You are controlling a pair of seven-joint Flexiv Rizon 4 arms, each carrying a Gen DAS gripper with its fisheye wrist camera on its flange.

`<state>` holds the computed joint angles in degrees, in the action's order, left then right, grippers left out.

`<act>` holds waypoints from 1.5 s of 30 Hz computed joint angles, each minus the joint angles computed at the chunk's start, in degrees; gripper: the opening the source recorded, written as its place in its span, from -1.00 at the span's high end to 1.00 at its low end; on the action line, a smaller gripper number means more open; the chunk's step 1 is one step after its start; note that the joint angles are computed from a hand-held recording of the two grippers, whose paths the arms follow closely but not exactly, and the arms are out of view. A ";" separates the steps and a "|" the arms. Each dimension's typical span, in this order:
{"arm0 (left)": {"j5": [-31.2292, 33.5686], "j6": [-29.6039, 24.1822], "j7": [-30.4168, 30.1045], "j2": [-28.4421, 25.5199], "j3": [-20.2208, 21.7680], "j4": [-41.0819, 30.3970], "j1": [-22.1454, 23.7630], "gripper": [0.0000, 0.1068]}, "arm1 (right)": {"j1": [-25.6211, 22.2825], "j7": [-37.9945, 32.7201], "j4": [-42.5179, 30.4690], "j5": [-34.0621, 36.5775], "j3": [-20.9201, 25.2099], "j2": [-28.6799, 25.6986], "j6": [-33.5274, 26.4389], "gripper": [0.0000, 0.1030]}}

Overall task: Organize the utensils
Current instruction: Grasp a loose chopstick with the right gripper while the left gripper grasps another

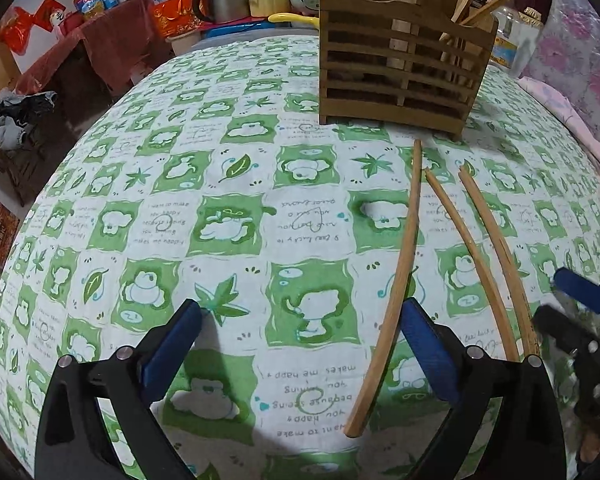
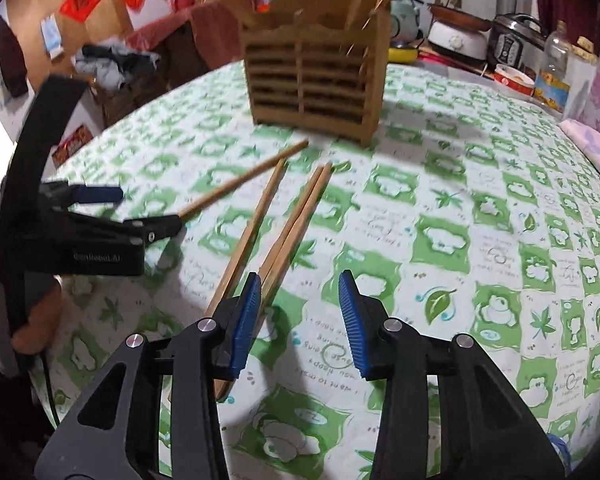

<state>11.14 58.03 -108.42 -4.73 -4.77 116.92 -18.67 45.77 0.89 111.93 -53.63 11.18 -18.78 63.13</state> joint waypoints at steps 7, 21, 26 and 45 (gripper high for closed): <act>0.16 -0.08 -0.14 -0.03 -0.06 -0.05 -0.03 -0.83 | -0.10 6.03 1.18 1.93 -0.35 2.01 -7.47 0.22; 0.20 -0.16 -0.15 -0.05 -0.05 -0.09 -0.02 -0.83 | -1.75 5.54 2.23 -1.06 0.94 1.82 -1.09 0.28; -0.35 -0.24 0.66 0.17 -0.12 0.15 0.01 -0.82 | -1.76 5.30 2.35 0.11 1.05 1.74 -1.24 0.27; -1.96 4.61 8.70 6.31 -2.78 7.20 -0.41 0.56 | -2.50 8.41 5.05 -0.36 1.34 3.34 1.16 0.23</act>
<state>9.18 62.64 -99.72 1.57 -7.54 124.12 -19.08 43.28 9.30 116.99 -53.99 12.51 -15.45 64.29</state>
